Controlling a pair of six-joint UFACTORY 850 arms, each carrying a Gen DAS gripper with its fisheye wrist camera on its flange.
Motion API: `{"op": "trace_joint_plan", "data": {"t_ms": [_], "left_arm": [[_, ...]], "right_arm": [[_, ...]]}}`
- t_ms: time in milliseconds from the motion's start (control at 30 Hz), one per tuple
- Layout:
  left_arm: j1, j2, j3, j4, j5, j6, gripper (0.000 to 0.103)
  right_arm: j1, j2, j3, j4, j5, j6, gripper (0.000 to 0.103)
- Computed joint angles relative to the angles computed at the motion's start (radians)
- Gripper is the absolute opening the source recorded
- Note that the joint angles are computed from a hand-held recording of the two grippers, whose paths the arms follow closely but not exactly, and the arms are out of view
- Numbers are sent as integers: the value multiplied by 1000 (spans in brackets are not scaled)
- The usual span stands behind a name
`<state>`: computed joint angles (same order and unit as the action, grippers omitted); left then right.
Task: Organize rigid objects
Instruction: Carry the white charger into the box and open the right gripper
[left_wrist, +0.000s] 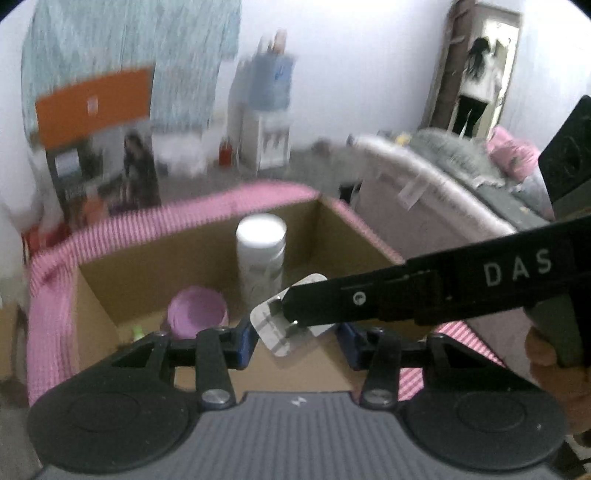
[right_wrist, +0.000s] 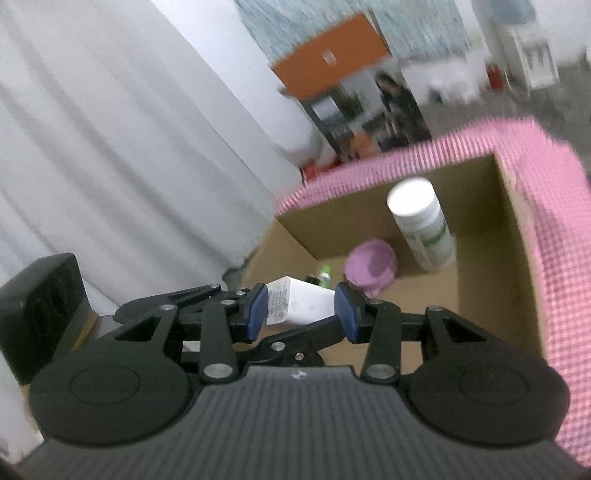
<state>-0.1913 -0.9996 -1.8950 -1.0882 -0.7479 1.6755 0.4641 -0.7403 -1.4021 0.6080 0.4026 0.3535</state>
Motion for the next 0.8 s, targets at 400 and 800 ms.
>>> {"op": "trace_joint_plan", "data": {"t_ms": [400, 800], "left_arm": [[-41, -346, -542, 467, -185, -577, 47], [-54, -494, -807, 559, -320, -722, 48]], "right_arm": [[-112, -177, -176, -781, -223, 854, 40], [-129, -215, -216, -1176, -266, 1253, 44]]}}
